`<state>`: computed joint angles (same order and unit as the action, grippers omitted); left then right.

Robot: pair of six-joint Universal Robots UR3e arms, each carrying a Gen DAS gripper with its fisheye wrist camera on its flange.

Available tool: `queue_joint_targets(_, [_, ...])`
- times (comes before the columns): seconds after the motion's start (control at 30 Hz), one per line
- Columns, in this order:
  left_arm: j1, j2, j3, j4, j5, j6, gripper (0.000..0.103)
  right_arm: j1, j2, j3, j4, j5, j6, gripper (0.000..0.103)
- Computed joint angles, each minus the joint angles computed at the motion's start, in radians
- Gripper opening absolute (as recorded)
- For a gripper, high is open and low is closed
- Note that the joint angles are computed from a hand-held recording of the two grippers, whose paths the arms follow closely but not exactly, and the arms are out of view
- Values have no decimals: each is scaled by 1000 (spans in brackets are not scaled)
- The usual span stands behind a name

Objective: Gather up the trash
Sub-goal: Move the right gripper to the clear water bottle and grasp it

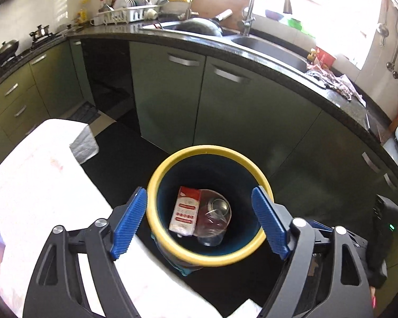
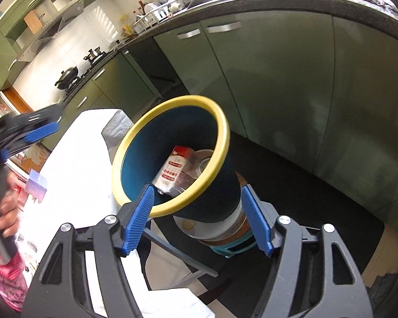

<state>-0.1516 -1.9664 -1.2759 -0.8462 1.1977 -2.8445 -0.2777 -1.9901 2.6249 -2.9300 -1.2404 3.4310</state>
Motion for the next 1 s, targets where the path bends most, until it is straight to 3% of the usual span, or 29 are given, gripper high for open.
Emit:
queue_joint_targets(0.13, [154, 256, -267, 23, -91, 86, 89, 88, 114, -60, -47, -42, 31, 65])
queue_joint_targets(0.27, [363, 506, -465, -45, -188, 210, 92, 195, 199, -142, -54, -101, 65, 65])
queue_joint_targets(0.5, [934, 873, -617, -473, -399, 608, 97, 436, 379, -384, 18, -234, 117, 66])
queue_joint_targets(0.6, [1177, 931, -610, -672, -441, 791, 98, 543, 482, -527, 66, -272, 132, 66])
queue_joint_targets(0.7, [1382, 928, -603, -770, -449, 936, 98, 644, 593, -696, 138, -296, 128, 66])
queue_joint_targets(0.8, [1539, 902, -608, -805, -445, 1024, 98, 735, 702, -879, 220, -308, 120, 66])
queue_joint_targets(1.0, [1713, 810, -595, -820, -438, 1132, 98, 879, 900, -1273, 415, -296, 103, 66])
